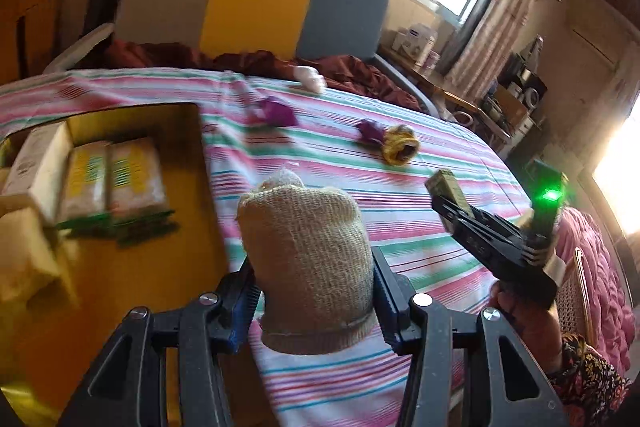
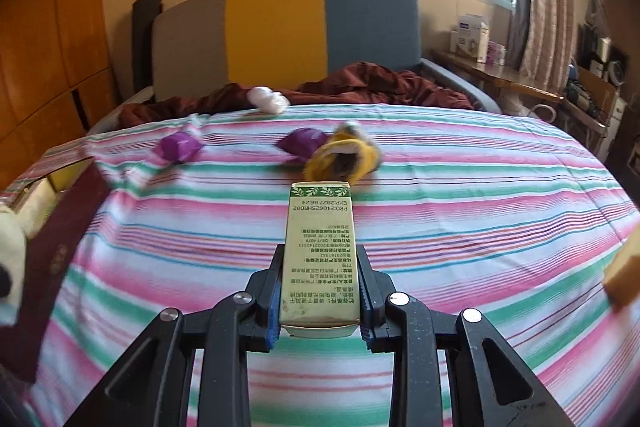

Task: Organize objects
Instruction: 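Carry the sock roll and green-labelled box into the gold tray and release both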

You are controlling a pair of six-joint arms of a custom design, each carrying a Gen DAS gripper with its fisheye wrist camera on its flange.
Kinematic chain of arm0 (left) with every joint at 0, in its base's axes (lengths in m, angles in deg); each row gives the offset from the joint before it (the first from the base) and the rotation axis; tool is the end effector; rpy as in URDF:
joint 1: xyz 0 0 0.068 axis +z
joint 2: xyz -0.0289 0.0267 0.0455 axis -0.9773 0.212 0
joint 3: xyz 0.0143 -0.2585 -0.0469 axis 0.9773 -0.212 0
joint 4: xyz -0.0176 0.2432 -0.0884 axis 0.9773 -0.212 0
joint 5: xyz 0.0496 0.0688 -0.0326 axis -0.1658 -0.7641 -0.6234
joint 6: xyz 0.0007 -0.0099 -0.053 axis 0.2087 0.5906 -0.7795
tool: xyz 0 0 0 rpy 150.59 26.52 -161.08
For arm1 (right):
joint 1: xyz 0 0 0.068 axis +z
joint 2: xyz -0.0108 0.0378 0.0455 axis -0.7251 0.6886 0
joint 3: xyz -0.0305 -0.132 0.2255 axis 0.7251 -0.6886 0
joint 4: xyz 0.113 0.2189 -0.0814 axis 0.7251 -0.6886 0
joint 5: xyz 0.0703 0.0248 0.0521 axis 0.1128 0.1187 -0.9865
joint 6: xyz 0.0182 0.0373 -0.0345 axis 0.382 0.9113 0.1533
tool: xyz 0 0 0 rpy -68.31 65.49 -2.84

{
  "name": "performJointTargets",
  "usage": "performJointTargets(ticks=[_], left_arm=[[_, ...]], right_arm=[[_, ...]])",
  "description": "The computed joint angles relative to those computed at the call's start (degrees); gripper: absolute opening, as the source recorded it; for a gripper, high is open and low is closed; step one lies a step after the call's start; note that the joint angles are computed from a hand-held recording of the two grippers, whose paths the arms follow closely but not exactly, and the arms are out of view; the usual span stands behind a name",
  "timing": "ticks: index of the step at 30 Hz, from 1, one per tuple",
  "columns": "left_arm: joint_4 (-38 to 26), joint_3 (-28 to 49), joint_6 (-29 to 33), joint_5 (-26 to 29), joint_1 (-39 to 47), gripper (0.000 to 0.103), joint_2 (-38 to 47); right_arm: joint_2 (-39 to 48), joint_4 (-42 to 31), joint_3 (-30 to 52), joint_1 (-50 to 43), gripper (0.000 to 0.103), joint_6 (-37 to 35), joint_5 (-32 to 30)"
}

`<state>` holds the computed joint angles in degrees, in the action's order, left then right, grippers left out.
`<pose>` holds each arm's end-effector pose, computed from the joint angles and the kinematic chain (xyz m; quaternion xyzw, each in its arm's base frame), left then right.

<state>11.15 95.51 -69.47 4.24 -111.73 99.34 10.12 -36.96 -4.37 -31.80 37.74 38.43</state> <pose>0.2624 -0.1833 0.1876 0.1468 0.9069 -0.2370 0.3159 0.2287 0.0485 0.1457 0.0903 0.9002 -0.0230 0.4254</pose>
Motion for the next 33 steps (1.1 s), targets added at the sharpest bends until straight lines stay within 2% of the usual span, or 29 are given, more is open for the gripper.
performJointTargets(ticks=[5,11,17,22,27,33], left_arm=[[-0.83,-3.06,0.26,2.48,6.12,0.051,-2.62],[-3.10,-3.41,1.62,3.93,12.53,0.051,-1.94],[-7.01,0.75,4.75,4.77,17.63,0.052,2.89],[-9.13,3.81,5.06,1.75,19.63,0.057,5.13],[-5.47,-0.26,3.08,4.45,22.64,0.061,0.17],[0.72,-10.03,-1.62,1.13,25.98,0.061,-10.55]], right_arm=[[-0.81,-2.48,1.57,7.48,0.030,4.24,1.46],[-0.21,-4.03,6.07,16.17,0.030,6.50,3.41],[2.54,-4.82,11.83,24.12,0.030,7.72,4.46],[6.04,-5.01,16.04,29.44,0.030,7.45,5.46],[9.81,-5.73,19.31,32.84,0.030,7.22,5.43],[14.83,-7.02,23.35,35.13,0.030,6.51,3.40]])
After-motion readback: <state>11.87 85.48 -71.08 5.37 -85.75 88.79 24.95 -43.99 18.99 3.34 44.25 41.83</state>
